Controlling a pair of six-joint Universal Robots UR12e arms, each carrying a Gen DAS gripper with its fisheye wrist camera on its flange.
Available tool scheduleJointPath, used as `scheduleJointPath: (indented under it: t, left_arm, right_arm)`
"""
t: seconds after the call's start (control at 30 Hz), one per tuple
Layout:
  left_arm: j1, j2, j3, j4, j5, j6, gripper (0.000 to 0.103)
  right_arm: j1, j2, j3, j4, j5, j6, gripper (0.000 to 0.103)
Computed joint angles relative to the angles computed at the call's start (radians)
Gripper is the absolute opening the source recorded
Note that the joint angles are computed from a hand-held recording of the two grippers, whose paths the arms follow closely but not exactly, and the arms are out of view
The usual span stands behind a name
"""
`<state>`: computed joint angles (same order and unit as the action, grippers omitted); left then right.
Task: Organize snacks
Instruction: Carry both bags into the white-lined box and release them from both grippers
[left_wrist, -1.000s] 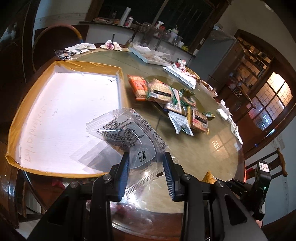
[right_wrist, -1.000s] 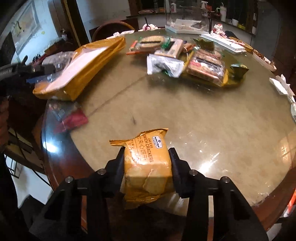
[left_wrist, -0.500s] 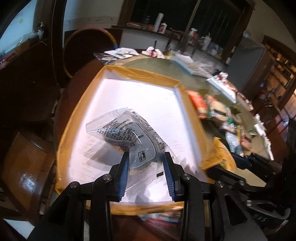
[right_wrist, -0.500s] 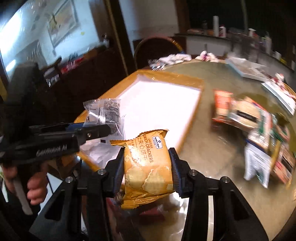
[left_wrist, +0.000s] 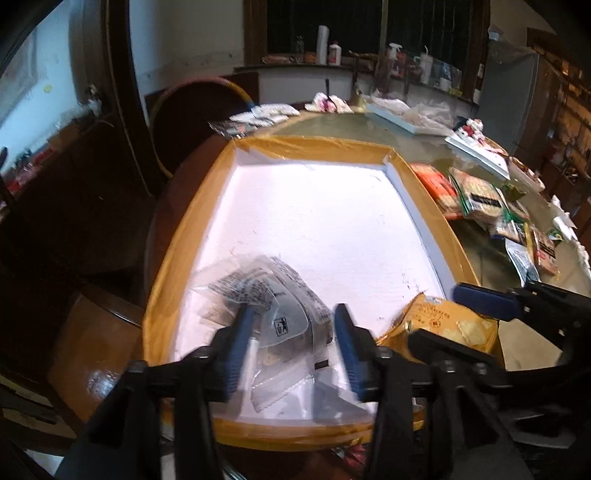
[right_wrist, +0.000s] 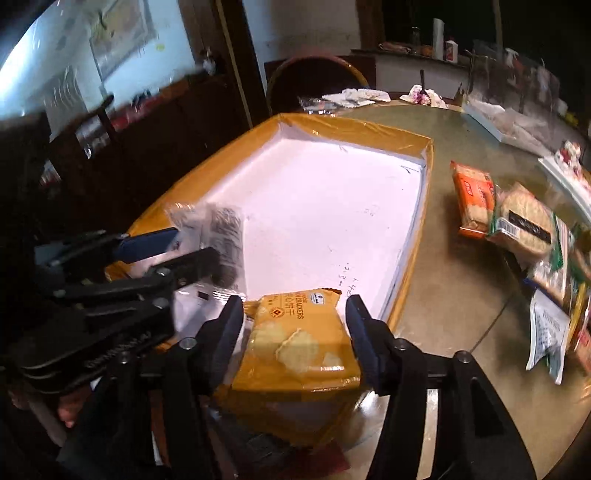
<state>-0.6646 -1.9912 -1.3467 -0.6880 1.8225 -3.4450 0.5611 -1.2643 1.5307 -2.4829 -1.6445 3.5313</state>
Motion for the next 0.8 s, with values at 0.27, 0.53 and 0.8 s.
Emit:
scheduleJointPath:
  t: [0.27,0.53,0.8]
  left_arm:
    - [-0.06,0.008,0.006,0.089,0.142,0.038,0.082]
    - [-0.121,-0.016,0.053,0.115,0.15,0.118,0.082]
    - [-0.125,-0.065,0.138,0.023,-0.092,0.094,0.082]
  right_arm:
    - [-0.004,-0.1,0.124,-0.16,-0.024,0.065,0.083]
    - [-0.017,-0.223,0.26,-0.2,-0.083,0.128,0.083]
    - [-0.062,-0.354,0.381,-0.128,-0.199,0.28,0.083]
